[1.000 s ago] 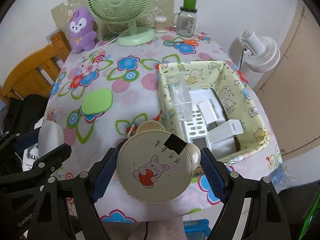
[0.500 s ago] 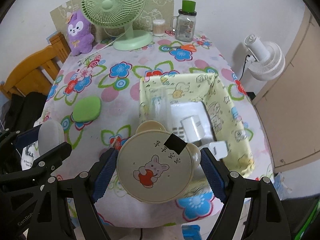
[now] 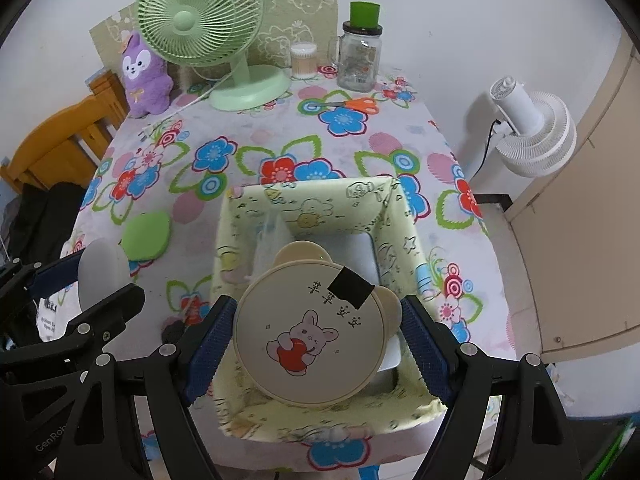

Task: Organize rigid objects
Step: 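Lift and carry the white puff and bear case with both grippers over the basket, then lower the white puff into the basket with the left gripper while the right holds the bear case above it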

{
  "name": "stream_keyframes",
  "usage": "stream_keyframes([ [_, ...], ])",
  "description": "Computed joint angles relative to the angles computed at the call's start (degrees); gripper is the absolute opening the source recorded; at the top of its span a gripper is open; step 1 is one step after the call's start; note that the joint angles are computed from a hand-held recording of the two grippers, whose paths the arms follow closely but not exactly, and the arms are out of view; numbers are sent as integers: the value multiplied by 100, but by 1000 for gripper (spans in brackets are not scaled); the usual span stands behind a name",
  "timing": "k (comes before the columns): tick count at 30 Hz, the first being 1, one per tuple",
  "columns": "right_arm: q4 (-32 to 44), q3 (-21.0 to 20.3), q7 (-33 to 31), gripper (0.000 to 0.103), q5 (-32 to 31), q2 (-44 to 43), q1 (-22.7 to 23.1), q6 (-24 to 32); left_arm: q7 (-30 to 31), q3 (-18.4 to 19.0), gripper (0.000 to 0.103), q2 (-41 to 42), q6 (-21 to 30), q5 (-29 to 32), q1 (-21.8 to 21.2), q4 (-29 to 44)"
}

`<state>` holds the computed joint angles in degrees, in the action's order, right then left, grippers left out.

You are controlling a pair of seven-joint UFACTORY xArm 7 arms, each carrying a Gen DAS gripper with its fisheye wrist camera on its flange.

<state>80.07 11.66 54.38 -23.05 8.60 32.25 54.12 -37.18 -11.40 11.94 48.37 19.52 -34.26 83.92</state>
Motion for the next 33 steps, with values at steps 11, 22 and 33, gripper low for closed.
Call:
stream_keyframes([
  [11, -212, -126, -778, 84, 262, -83, -384, -259, -341, 109, 55, 688, 184, 37, -315, 812],
  [22, -376, -204, -1559, 84, 659, -92, -711, -700, -453, 209, 55, 1315, 489, -85, -685, 1554],
  [33, -633, -185, -2060, 84, 969, -135, -776, -964, -508, 231, 55, 1574, 445, -420, -837, 1732],
])
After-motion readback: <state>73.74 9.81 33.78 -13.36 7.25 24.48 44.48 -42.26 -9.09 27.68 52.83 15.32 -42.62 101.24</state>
